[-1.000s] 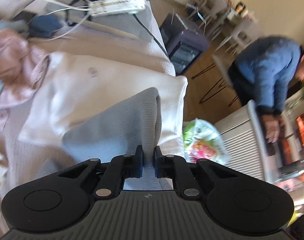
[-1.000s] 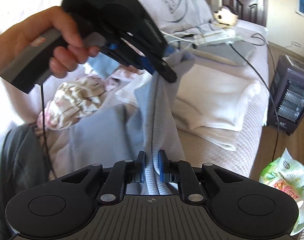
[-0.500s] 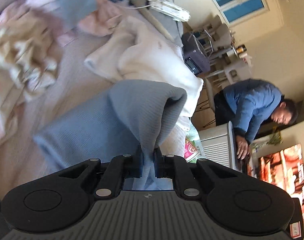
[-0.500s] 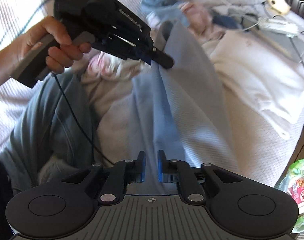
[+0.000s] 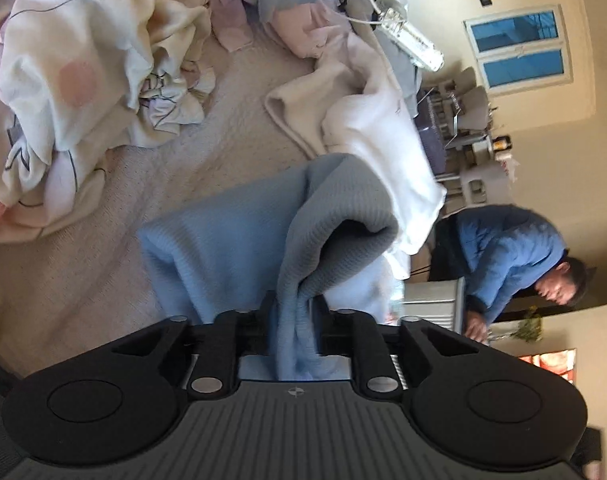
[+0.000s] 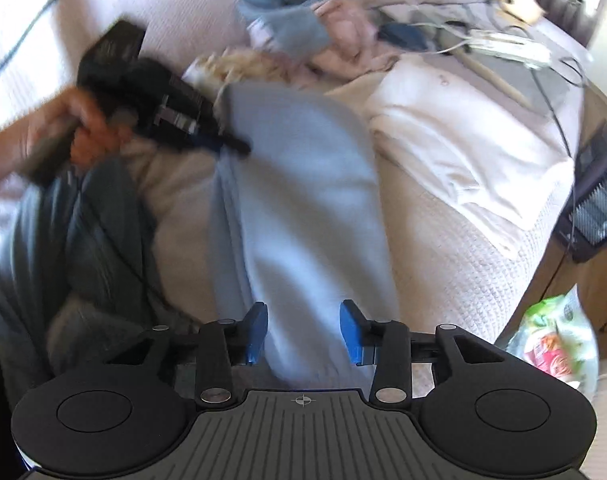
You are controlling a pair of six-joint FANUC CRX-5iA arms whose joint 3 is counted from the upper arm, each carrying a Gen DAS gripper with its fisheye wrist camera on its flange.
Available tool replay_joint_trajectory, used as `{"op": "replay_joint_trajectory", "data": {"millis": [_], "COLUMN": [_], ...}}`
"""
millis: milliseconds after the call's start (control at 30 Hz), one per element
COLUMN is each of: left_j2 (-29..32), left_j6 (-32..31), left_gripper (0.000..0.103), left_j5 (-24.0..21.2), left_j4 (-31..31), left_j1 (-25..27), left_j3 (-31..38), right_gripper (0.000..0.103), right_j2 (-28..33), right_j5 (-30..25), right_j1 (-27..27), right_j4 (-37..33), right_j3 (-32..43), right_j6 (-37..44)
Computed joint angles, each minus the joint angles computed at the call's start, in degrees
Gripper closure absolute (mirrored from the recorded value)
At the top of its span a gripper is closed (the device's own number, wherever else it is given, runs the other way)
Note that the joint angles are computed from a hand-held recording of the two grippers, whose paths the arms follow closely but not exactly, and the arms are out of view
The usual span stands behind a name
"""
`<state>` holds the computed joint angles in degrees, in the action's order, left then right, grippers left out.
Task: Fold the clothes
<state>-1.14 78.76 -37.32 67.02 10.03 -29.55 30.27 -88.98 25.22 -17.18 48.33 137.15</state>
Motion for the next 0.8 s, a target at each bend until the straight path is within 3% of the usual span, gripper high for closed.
{"op": "replay_joint_trajectory", "data": {"millis": [33, 67, 233, 333, 400, 433, 500, 600, 667, 800], "left_j2": [-0.35, -0.95, -1.69, 0.43, 2.48, 2.82, 3.1, 2.96, 1.76, -0.38], "left_j6": [-0.76, -1.01, -0.12, 5.33, 9.88, 9.05, 7.58, 5.1, 1.9, 0.53], "left_gripper": [0.061, 0.056, 0.046, 0.038, 0.042, 0.057, 0.088, 0.097, 0.098, 0.098], "left_j5": [0.38, 1.05, 1.94, 2.31, 1.8, 2.4, 4.47, 4.68, 3.67, 0.25], "left_j4": [1.68, 2.68, -1.4, -12.92, -20.8, -20.44, -18.1, -14.43, -10.74, -10.26], "left_j1": [-0.38, -0.9, -2.58, -1.85, -1.69, -1.71, -2.06, -1.63, -0.88, 1.88], "left_j3": [-0.48, -0.91, 0.69, 5.16, 8.89, 8.78, 7.85, 6.69, 5.07, 4.83], "right_gripper": [0.063, 0.063, 0.063, 0.063, 0.065, 0.068, 0.083, 0.096, 0.097, 0.097], "right_j2": [0.04, 0.07, -1.07, -0.1, 1.3, 1.36, 0.84, 1.74, 2.79, 6.25], "right_j5": [-0.51, -0.94, 3.96, 5.13, 3.85, 4.27, 6.14, 4.73, 1.36, -9.3], "right_j1": [0.73, 1.47, 5.89, 7.2, 7.51, 7.67, 7.97, 7.33, 6.56, 5.11], "right_j4": [0.74, 1.51, 8.49, 11.57, 12.36, 12.96, 14.24, 13.39, 11.62, 7.0], "right_j3": [-0.42, -0.91, -7.4, -8.11, -6.91, -7.34, -9.39, -7.94, -5.06, 3.86], "right_j6": [1.36, 2.72, 6.89, 6.41, 5.55, 5.3, 4.9, 2.68, 1.9, -0.17]}}
